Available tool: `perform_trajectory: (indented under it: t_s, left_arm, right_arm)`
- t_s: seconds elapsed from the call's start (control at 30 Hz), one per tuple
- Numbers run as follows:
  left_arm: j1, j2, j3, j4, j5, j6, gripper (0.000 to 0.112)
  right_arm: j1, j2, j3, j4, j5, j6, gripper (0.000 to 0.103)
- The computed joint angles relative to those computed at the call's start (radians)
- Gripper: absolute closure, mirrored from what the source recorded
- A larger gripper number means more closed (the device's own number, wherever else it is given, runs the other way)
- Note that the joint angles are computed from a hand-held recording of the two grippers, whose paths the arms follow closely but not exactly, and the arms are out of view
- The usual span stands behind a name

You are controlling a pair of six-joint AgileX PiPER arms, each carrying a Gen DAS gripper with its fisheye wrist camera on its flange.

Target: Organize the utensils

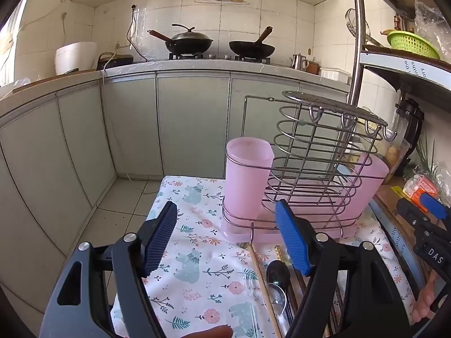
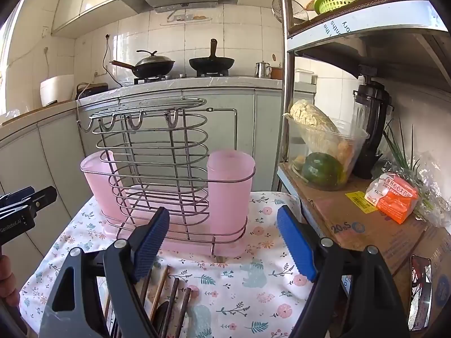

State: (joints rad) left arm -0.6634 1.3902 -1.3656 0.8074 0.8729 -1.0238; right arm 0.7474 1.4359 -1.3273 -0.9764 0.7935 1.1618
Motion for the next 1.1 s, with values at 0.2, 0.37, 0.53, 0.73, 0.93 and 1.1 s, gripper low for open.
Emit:
perform_trajectory:
  t_s: [0.2, 0.37, 0.53, 0.73, 0.93, 1.1]
  left_arm:
    - [-0.004, 0.004, -0.003, 0.008, 0.003, -0.002, 0.040]
    - [-0.018, 0.008, -0.044, -0.006, 0.030, 0.019, 0.040]
    - [-0.030, -0.011, -0.024, 0.011, 0.019, 0.005, 0.040]
    - [-0.043, -0.010, -0.030, 0.019, 0.027, 0.000, 0.040]
    - [-0.046, -0.016, -0.026, 0.029, 0.025, -0.004, 0.040]
    - [-0.049, -0.017, -0.027, 0.029, 0.028, -0.002, 0.040]
  right_arm:
    - [0.005, 0.001, -0.006, -0.001, 0.012, -0.004, 0.025]
    - [0.017, 0.005, -0.030, -0.004, 0.034, -0.002, 0.025]
    - [0.010, -0.005, -0.008, -0.020, 0.014, 0.020, 0.025]
    - [0.009, -0.007, -0.005, -0.022, 0.012, 0.020, 0.025]
    - [0.015, -0.007, -0.008, -0.029, 0.021, 0.024, 0.025]
    - [0.021, -0.012, -0.005, -0.039, 0.025, 0.034, 0.025]
